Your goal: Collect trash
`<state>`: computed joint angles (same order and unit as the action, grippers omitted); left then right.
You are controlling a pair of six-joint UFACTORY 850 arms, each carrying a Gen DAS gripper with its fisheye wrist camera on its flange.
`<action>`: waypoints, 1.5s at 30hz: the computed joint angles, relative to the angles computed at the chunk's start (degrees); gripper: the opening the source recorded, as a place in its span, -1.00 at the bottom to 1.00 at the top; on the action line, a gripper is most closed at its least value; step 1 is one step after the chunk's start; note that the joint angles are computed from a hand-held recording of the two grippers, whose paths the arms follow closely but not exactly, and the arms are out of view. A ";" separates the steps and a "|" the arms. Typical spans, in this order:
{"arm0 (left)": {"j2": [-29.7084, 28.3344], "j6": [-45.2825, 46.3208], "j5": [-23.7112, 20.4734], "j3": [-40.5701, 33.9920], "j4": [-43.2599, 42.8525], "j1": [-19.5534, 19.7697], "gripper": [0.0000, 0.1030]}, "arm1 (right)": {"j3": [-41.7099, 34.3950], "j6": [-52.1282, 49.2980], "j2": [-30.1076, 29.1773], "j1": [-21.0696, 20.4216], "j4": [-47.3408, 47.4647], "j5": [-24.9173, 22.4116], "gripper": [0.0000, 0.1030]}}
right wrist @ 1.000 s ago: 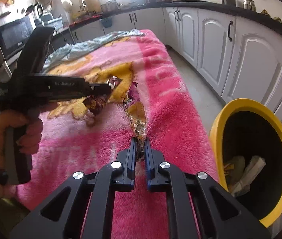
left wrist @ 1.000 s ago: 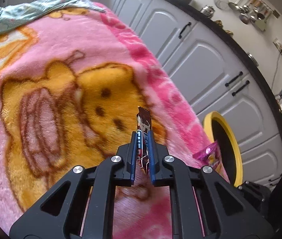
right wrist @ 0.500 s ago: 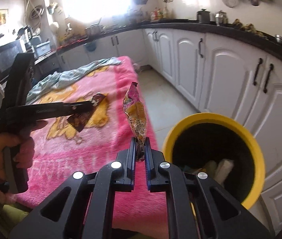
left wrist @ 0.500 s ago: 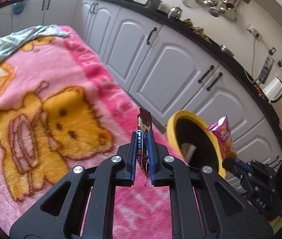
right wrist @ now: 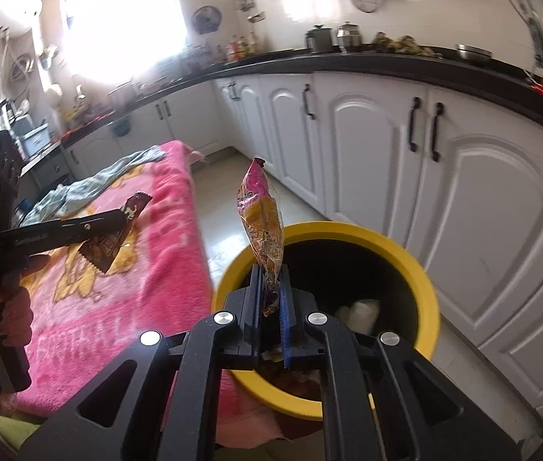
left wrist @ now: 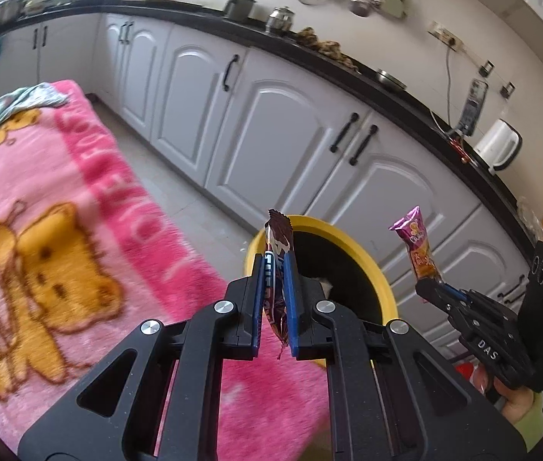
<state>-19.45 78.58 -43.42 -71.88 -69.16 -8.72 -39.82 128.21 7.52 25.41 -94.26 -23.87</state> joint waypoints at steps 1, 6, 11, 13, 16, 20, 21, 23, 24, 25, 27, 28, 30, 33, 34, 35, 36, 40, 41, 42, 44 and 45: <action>0.04 0.10 0.03 0.05 0.00 -0.42 -0.89 | 0.43 0.50 0.45 -0.30 -0.15 -0.12 -0.84; 0.20 0.90 0.61 0.49 -0.01 -2.68 -0.89 | 2.40 1.18 2.38 -1.60 0.51 -1.46 -0.84; 0.07 1.99 1.33 1.07 0.07 -5.02 -0.89 | 3.71 2.36 3.40 -2.30 1.12 -2.15 -0.84; -0.26 2.55 1.05 0.99 0.02 -5.64 -0.89 | 4.17 2.98 3.60 -2.64 1.12 -2.01 -0.84; -0.76 3.03 1.27 0.80 0.03 -6.64 -0.89 | 4.48 3.97 3.30 -3.00 0.91 -1.67 -0.84; -1.41 2.83 1.46 0.38 0.60 -7.70 -0.88 | 4.47 5.97 2.19 -3.46 -0.66 -0.67 -0.81; -1.58 2.82 1.50 0.22 0.71 -7.97 -0.88 | 4.39 6.12 1.79 -3.49 -0.70 -0.75 -0.81; -1.88 3.12 1.57 -0.05 0.65 -8.29 -0.88 | 4.35 7.02 0.99 -3.51 -1.19 -1.01 -0.56; -1.87 3.33 1.79 0.01 0.62 -8.29 -0.82 | 4.34 7.00 0.63 -3.57 -0.89 -1.02 -0.45; -1.93 3.48 1.87 0.03 0.64 -8.28 -0.64 | 4.37 6.84 0.22 -3.65 -0.32 -0.94 -0.34; -1.99 3.51 1.81 0.07 0.74 -8.21 -0.39 | 4.28 6.53 -0.26 -3.90 0.18 -0.60 -0.31; -2.01 3.61 1.82 0.11 0.72 -8.13 -0.37 | 4.36 6.32 -0.39 -3.89 0.82 -0.77 -0.23; -1.91 3.26 1.95 0.25 1.00 -8.04 -0.34 | 4.90 6.70 -0.01 -3.93 0.92 -0.92 -0.18; -1.76 2.61 1.76 0.30 1.34 -7.74 -0.07 | 5.50 5.95 0.66 -3.62 2.11 -1.75 -0.08; -1.55 2.75 1.81 0.47 1.31 -7.61 -0.02 | 5.71 5.85 0.97 -3.42 2.48 -2.27 -0.02; -1.25 2.89 1.94 0.72 1.23 -7.44 0.02 | 6.03 6.17 1.47 -3.18 2.46 -2.70 0.02; -1.09 2.96 2.03 0.83 1.15 -7.30 0.16 | 6.20 6.07 1.85 -3.00 2.70 -3.02 0.04; -0.03 2.93 2.22 1.38 0.77 -6.50 0.52 | 6.77 5.10 3.80 -0.98 4.68 -5.96 0.25; 0.27 3.27 2.38 1.60 0.52 -6.35 0.54 | 6.88 5.04 4.22 -0.53 4.76 -6.51 0.32; 0.85 4.00 2.79 2.10 0.11 -6.10 0.63 | 6.88 4.70 4.68 0.16 5.10 -7.36 0.35; 1.77 5.05 3.35 2.80 -0.56 -5.65 0.72 | 6.63 3.74 5.34 1.59 5.93 -9.19 0.47; 2.24 5.67 3.23 3.16 -0.95 -5.31 0.76 | 6.50 3.38 5.68 2.41 6.11 -10.10 0.49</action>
<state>-17.21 84.26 -40.19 -68.73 -70.11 -14.03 -33.32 131.59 13.20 27.82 -88.14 -33.97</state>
